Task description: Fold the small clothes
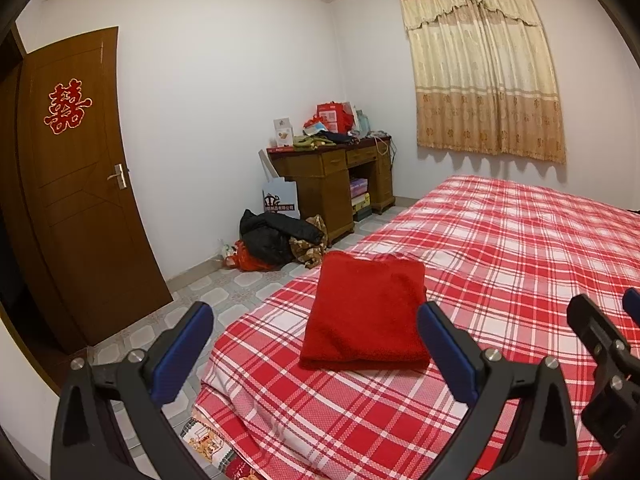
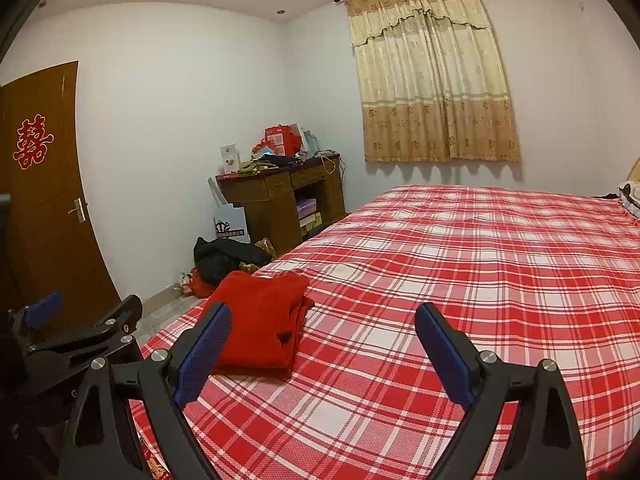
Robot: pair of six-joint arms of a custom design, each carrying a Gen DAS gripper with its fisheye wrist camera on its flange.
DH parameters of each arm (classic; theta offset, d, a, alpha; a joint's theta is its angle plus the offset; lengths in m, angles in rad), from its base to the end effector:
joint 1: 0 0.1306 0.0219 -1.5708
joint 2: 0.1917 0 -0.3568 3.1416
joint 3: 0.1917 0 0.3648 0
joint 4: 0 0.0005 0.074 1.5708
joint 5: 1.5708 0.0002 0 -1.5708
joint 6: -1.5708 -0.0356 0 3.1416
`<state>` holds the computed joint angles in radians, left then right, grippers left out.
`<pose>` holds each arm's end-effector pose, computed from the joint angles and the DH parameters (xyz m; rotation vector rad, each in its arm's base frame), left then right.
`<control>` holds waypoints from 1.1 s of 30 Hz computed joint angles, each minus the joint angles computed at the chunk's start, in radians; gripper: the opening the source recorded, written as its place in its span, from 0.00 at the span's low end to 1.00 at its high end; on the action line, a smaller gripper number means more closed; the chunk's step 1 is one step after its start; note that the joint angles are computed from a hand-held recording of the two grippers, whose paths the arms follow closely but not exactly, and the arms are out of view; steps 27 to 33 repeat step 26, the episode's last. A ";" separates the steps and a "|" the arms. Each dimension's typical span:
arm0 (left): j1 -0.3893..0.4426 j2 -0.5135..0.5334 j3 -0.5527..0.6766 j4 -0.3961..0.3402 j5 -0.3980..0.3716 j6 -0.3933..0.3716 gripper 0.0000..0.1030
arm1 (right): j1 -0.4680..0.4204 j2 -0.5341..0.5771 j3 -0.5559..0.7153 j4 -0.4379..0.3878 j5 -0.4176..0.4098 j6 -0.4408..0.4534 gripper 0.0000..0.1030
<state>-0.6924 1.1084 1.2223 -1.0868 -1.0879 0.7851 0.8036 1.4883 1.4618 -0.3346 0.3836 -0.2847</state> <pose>0.2813 -0.1930 0.4409 -0.4560 1.9420 0.4699 0.3747 0.3687 0.4376 -0.2415 1.9062 0.3651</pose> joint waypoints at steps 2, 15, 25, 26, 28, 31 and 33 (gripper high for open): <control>0.008 0.009 0.006 -0.017 0.014 0.015 1.00 | 0.000 -0.001 -0.004 0.003 0.004 -0.005 0.90; 0.032 0.008 -0.004 0.015 0.088 -0.020 1.00 | -0.005 -0.005 -0.006 -0.022 0.007 -0.029 0.90; 0.036 0.008 -0.003 0.015 0.108 -0.015 1.00 | -0.014 -0.006 -0.006 -0.026 0.010 -0.042 0.90; 0.037 0.009 -0.003 0.016 0.114 -0.015 1.00 | -0.017 -0.009 -0.008 -0.026 0.012 -0.049 0.90; 0.037 0.009 -0.003 0.016 0.114 -0.015 1.00 | -0.017 -0.009 -0.008 -0.026 0.012 -0.049 0.90; 0.037 0.009 -0.003 0.016 0.114 -0.015 1.00 | -0.017 -0.009 -0.008 -0.026 0.012 -0.049 0.90; 0.037 0.009 -0.003 0.016 0.114 -0.015 1.00 | -0.017 -0.009 -0.008 -0.026 0.012 -0.049 0.90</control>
